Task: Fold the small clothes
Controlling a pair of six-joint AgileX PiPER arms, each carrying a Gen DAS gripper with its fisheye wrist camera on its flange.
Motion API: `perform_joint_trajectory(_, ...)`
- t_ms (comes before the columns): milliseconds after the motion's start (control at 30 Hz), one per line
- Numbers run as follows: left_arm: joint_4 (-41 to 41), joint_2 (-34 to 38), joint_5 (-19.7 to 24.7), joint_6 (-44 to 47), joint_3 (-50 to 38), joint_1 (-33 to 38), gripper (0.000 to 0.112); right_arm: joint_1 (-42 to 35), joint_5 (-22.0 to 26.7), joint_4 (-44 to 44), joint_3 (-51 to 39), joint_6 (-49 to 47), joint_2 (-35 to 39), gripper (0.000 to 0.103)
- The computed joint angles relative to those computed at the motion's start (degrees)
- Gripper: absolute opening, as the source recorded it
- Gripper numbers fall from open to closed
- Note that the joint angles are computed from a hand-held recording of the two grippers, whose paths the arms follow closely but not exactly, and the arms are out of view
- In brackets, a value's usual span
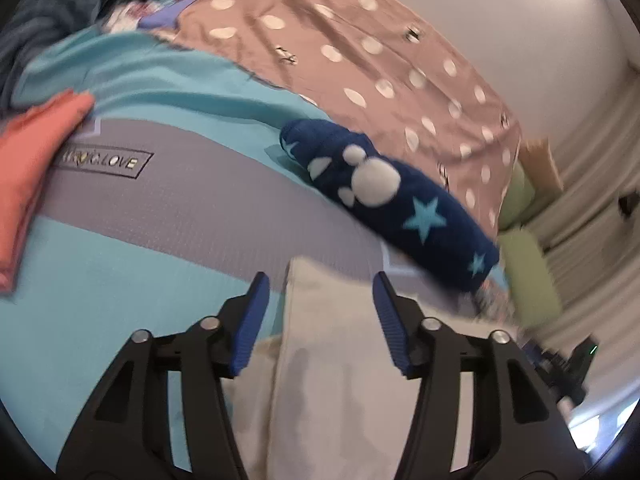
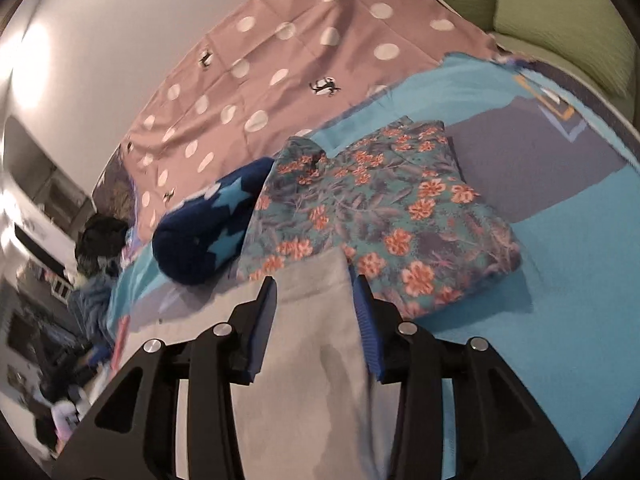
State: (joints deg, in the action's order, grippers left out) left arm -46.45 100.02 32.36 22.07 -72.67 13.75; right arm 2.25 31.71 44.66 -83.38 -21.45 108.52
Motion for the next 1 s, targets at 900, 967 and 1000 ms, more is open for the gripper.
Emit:
perform_joint_trajectory(900,-5.88,-54.17,25.30,21.51,51.46,28.43,0.060,-23.95,23.68,20.82,57.85,-34.72,-41.93,0.041)
perform_joint_trajectory(967,-8.15,-53.27,28.27,22.24,52.71,28.86,0.059,-23.13,23.93,21.68,58.86,-34.91,-41.99,0.041)
perform_joint_trajectory(1000,-8.95,-53.14,27.86,21.88,53.11,27.46,0.060,-22.61,23.83,22.03,59.48,-34.84,-42.30,0.042)
